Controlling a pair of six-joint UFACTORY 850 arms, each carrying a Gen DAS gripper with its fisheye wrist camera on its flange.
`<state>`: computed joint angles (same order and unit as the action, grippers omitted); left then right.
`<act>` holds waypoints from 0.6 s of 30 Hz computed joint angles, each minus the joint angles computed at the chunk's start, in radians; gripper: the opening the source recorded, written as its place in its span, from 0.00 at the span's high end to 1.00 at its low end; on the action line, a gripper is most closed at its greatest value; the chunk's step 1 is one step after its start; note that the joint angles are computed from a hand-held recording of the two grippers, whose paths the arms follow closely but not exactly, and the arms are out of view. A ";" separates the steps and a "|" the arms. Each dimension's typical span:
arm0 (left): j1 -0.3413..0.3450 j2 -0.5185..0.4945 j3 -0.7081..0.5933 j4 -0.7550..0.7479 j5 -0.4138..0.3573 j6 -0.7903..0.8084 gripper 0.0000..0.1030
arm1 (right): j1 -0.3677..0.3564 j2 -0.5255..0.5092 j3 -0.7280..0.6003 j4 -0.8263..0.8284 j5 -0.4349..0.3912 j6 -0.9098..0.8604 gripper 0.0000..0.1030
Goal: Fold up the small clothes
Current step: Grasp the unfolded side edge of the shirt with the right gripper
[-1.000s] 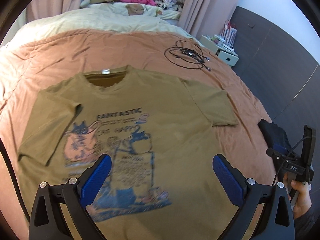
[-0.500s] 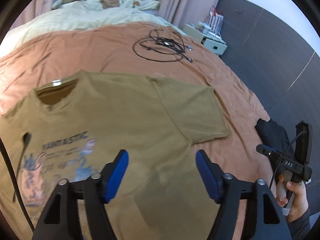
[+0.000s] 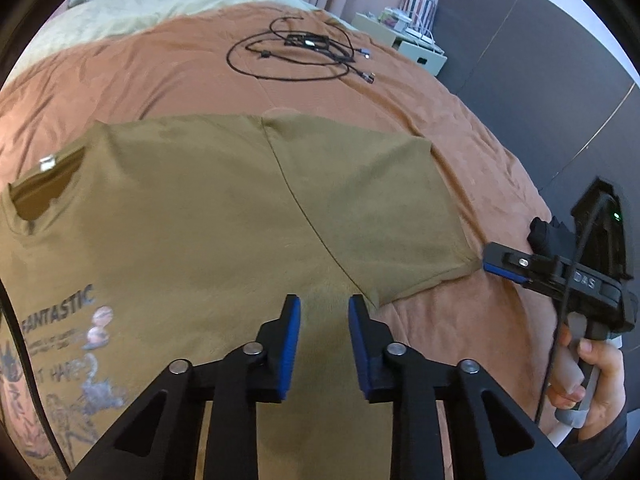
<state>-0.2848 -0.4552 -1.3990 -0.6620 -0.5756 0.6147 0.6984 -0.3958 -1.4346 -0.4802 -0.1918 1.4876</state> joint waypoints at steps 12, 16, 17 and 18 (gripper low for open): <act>-0.012 -0.118 -0.093 -0.066 -0.089 0.000 0.94 | -0.074 -0.167 -0.243 0.408 -0.120 -0.417 0.80; 0.003 -0.126 -0.100 -0.102 -0.133 0.007 0.94 | -0.055 -0.204 -0.353 0.309 -0.209 -0.373 0.98; 0.014 -0.129 -0.104 -0.125 -0.156 0.009 0.94 | -0.046 -0.210 -0.381 0.284 -0.229 -0.372 0.98; 0.022 -0.129 -0.105 -0.138 -0.166 0.008 0.94 | -0.037 -0.217 -0.401 0.261 -0.245 -0.365 0.99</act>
<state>-0.2628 -0.5846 -1.5042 -0.7996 -0.7419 0.6226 0.6609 -0.6132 -1.8356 -0.2196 -0.4363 1.1229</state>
